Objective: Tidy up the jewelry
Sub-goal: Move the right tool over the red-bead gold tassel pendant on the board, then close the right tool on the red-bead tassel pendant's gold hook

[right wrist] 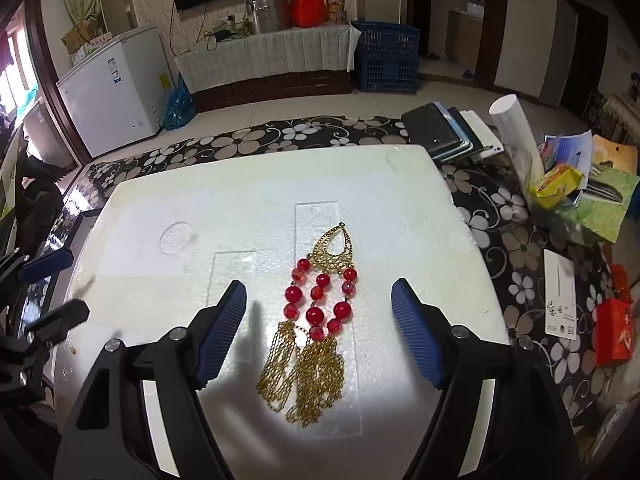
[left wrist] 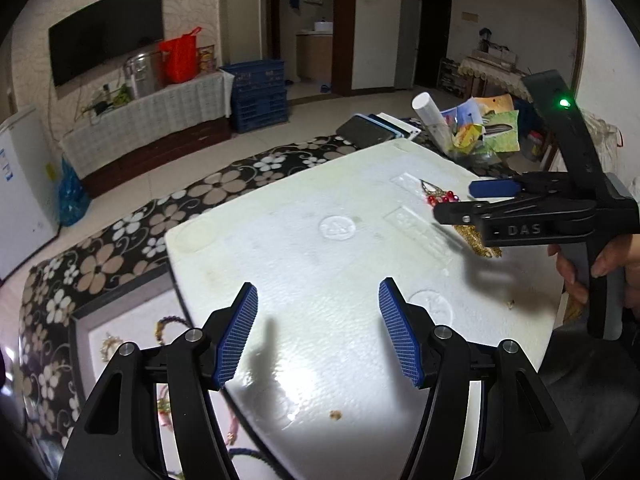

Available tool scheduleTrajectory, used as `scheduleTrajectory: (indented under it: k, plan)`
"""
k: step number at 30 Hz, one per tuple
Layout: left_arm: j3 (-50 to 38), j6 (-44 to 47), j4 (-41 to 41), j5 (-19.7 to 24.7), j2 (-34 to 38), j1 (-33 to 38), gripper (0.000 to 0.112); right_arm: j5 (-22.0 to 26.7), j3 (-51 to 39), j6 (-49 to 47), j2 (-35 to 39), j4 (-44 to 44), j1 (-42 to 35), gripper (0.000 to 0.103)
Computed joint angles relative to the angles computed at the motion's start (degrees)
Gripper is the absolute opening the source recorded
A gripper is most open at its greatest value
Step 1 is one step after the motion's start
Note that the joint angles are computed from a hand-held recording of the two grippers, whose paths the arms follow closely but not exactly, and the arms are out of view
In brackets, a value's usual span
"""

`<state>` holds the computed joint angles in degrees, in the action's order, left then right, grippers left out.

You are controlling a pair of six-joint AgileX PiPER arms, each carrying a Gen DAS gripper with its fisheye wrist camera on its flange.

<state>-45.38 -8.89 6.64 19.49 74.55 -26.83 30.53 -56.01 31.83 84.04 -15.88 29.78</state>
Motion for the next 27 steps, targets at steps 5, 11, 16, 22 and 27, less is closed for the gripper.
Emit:
scheduleTrajectory:
  k: [5,11,16,22,27]
  plan:
    - [-0.21,-0.65,0.48,0.16,0.66,0.36,0.065,0.02,-0.41,3.14,1.14,-3.66,0.81,0.069]
    - [0.33,0.90,-1.58,0.25,-1.33,5.23,0.065,0.54,-0.48,3.83,0.78,-5.29,2.22,0.031]
    - [0.60,8.11,-9.46,0.49,-3.02,12.81,0.065,-0.11,-0.62,0.73,0.65,-1.56,1.22,0.017]
    - [0.82,14.90,-15.87,0.63,-4.47,18.59,0.065,-0.75,-0.20,0.48,-0.75,-0.75,1.28,0.017]
    - [0.94,17.92,-18.97,0.90,-4.70,20.44,0.065,-1.95,0.58,1.68,-3.40,-1.59,2.27,0.017]
